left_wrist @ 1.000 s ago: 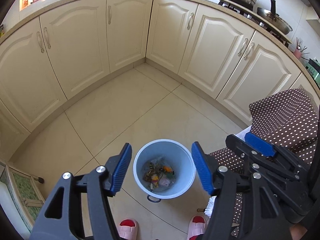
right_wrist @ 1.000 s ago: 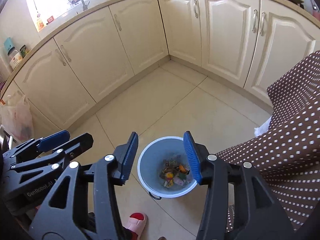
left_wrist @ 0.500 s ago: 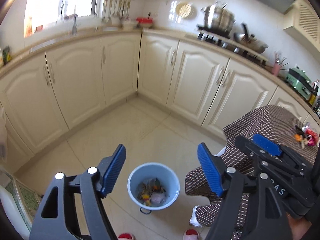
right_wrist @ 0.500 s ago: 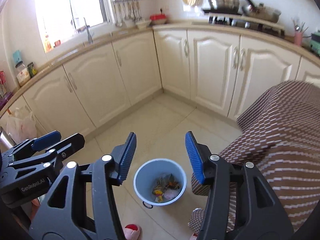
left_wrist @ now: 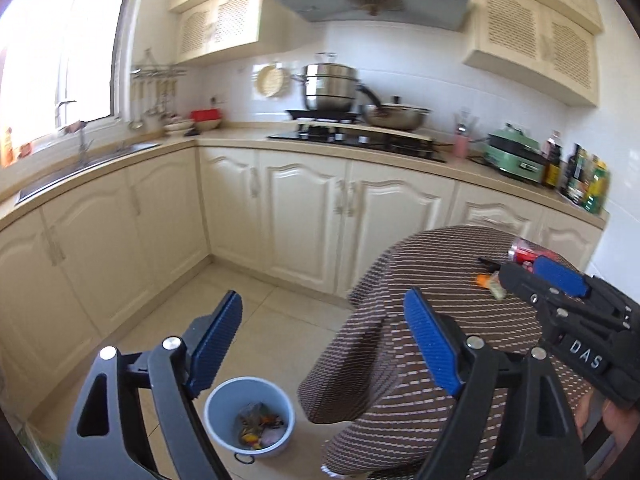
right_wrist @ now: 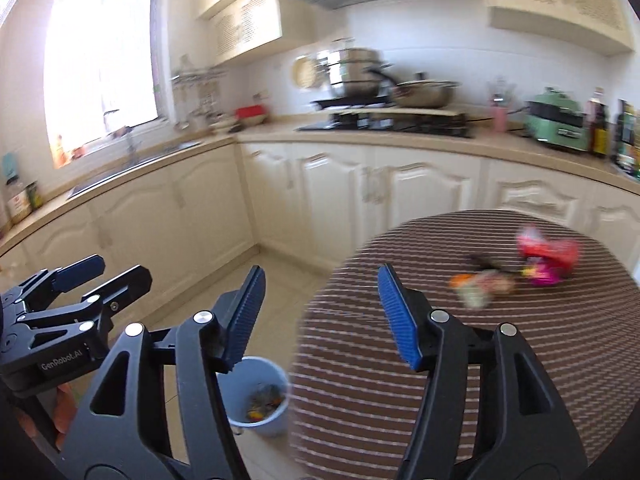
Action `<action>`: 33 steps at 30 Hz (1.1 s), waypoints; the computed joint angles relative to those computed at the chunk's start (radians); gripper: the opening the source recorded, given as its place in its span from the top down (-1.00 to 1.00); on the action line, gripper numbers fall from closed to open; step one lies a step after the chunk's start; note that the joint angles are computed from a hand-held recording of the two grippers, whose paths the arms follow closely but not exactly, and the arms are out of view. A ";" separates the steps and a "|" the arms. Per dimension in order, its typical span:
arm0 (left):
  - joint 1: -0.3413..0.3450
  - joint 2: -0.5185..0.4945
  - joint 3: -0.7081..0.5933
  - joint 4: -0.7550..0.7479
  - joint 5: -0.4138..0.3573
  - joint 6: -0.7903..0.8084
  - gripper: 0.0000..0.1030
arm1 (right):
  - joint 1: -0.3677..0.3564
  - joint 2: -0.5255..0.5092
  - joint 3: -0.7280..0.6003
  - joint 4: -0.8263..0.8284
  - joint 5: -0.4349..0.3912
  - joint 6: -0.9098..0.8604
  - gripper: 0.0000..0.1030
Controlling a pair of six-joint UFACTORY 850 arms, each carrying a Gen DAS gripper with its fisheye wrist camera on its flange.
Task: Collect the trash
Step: 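Move both open tools back over the table, then grasp the checkered snack packet with the left tool while the right tool grasps the tan crumpled peel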
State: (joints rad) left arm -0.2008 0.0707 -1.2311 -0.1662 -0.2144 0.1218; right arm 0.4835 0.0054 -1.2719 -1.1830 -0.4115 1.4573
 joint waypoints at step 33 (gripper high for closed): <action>-0.328 -0.770 -0.860 0.079 -0.549 0.033 0.21 | -0.471 -0.008 0.079 0.661 0.022 -0.672 -0.25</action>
